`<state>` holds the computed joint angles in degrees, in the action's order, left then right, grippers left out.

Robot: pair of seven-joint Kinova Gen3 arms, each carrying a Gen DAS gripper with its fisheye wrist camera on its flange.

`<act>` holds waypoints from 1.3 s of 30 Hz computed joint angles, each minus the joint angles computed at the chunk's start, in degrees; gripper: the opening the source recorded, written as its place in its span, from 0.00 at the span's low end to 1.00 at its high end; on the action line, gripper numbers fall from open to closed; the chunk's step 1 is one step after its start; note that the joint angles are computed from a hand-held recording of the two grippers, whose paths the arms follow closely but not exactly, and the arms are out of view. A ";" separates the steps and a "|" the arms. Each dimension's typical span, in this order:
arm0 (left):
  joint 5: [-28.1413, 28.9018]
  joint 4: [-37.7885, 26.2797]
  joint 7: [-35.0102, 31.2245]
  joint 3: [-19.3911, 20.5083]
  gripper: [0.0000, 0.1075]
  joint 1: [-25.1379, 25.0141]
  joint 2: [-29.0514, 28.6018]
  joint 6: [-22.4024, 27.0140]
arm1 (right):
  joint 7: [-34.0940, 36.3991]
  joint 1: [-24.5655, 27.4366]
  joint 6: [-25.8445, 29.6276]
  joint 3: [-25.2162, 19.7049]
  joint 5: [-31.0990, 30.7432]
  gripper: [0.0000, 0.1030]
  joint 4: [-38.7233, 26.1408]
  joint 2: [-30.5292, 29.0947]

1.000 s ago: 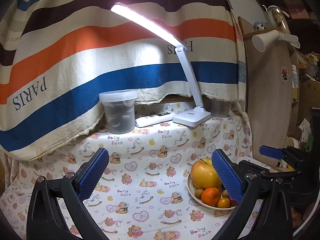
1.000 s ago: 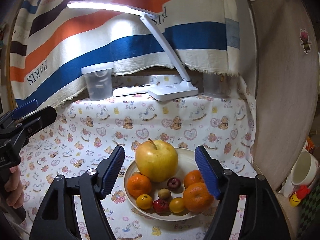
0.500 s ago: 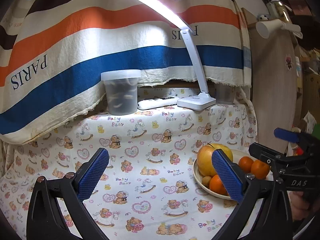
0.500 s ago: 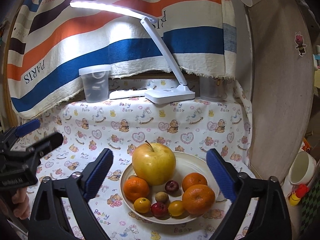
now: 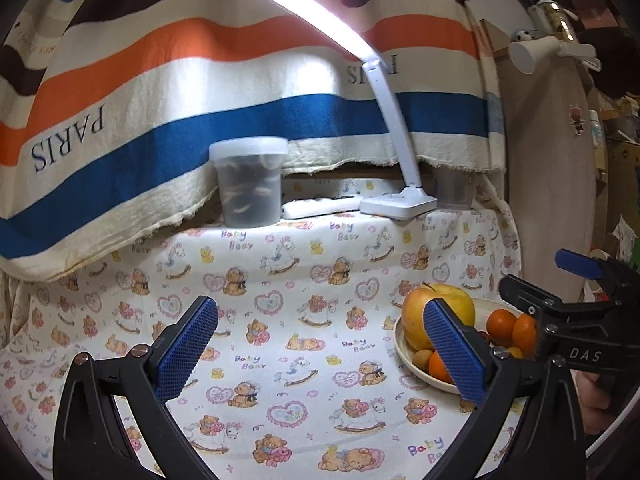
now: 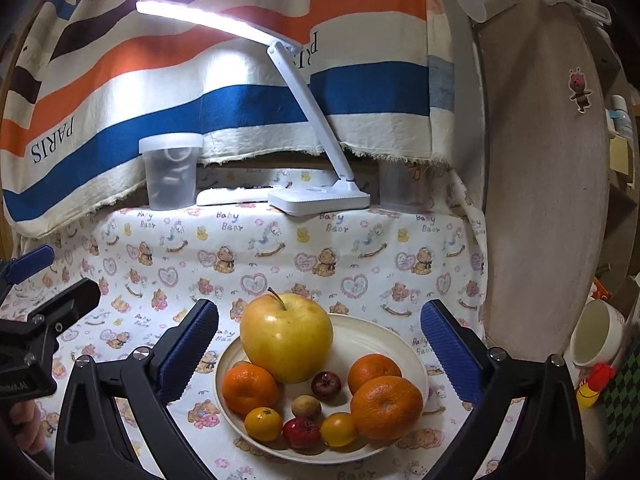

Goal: Organize fruits

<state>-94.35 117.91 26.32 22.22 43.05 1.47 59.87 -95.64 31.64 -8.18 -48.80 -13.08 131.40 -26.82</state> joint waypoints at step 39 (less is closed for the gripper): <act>7.78 -3.31 -5.79 -1.40 0.95 -1.51 0.37 -2.94 | -4.99 3.98 2.90 -2.28 2.67 0.99 -1.33 0.39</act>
<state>-86.57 114.60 20.53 20.82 41.54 1.84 56.92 -100.63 35.62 -5.27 -51.08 -10.41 130.06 -26.43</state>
